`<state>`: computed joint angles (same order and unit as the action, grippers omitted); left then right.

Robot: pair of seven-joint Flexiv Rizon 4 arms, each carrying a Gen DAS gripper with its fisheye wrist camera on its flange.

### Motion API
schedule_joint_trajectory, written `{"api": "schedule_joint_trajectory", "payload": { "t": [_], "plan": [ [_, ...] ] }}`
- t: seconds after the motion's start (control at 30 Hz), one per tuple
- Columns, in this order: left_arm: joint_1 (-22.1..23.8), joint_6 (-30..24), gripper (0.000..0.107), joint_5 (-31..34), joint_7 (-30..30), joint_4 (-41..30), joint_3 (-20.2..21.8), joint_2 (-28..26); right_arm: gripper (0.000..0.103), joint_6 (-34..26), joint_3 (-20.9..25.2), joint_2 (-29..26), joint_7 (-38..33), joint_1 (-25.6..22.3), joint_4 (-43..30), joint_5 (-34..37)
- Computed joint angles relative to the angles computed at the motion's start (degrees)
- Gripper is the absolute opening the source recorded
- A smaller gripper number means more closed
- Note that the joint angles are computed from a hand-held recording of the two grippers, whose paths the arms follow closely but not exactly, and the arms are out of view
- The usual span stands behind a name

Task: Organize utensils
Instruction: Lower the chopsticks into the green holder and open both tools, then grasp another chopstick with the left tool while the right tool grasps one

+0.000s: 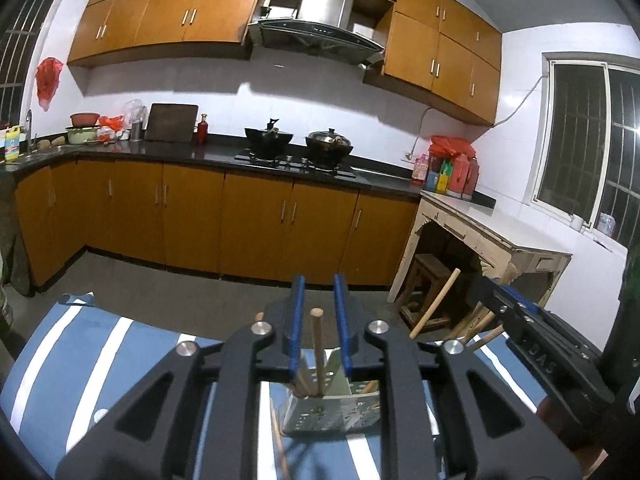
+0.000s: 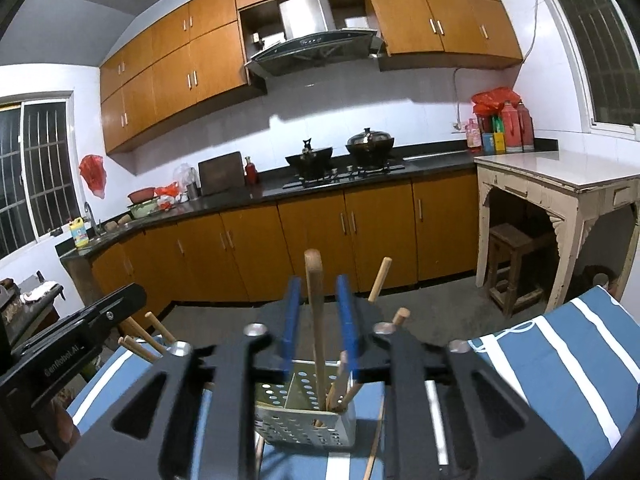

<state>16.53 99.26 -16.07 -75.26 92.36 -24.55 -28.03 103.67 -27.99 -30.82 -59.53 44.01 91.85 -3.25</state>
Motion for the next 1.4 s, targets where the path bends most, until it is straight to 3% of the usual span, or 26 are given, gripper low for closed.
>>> {"api": "schedule_joint_trajectory", "payload": {
  "t": [0.23, 0.4, 0.5, 0.57, 0.7, 0.73, 0.9, 0.97, 1.13, 1.4],
  "plan": [
    [7.96, 3.33, 0.031, 2.60, -2.71, 6.22, -7.38, 4.36, 0.033, 2.38, -7.36, 4.13, -3.08, 7.23, 6.10, 4.25],
    [18.09, 6.15, 0.037, 7.73, -7.57, 14.88, -15.28, 9.65, 0.036, 3.35, -13.23, 7.89, -7.46, 14.04, 13.98, 8.79],
    [21.74, 6.57, 0.041, 10.32, -10.84, 19.81, -16.69, 12.40, 0.037, 2.26, -14.71, 8.77, -8.49, 16.13, 17.60, 10.44],
    [19.61, 6.35, 0.044, 11.43, -12.11, 22.08, -12.95, 13.53, 0.037, 0.63, -13.52, 9.05, -7.61, 15.65, 20.10, 10.40],
    [9.96, 5.43, 0.046, 12.44, -13.21, 24.61, -0.53, 13.34, 0.037, -2.84, -10.28, 7.73, -3.99, 13.43, 22.69, 8.09],
    [6.14, 4.66, 0.046, 11.76, -13.13, 24.82, 3.81, 12.62, 0.037, -3.93, -7.95, 7.27, -3.08, 11.73, 23.01, 7.43],
    [-4.32, 1.64, 0.050, 8.34, -12.06, 24.92, 15.46, 9.43, 0.037, -7.50, 4.07, 5.39, -0.44, 2.92, 22.52, 4.35],
    [-5.55, 0.47, 0.050, 7.08, -11.23, 25.07, 16.85, 8.55, 0.037, -8.78, 8.39, 4.71, 0.43, -0.21, 21.60, 3.31],
    [-8.04, -1.09, 0.050, 4.67, -9.89, 25.89, 19.28, 7.23, 0.037, -10.39, 12.03, 3.31, 3.19, -2.78, 20.48, -0.11],
    [-8.22, -1.48, 0.051, 2.82, -8.13, 26.39, 18.98, 6.80, 0.037, -13.48, 11.57, 1.95, 7.76, -3.32, 20.04, -7.25]
  ]
}}
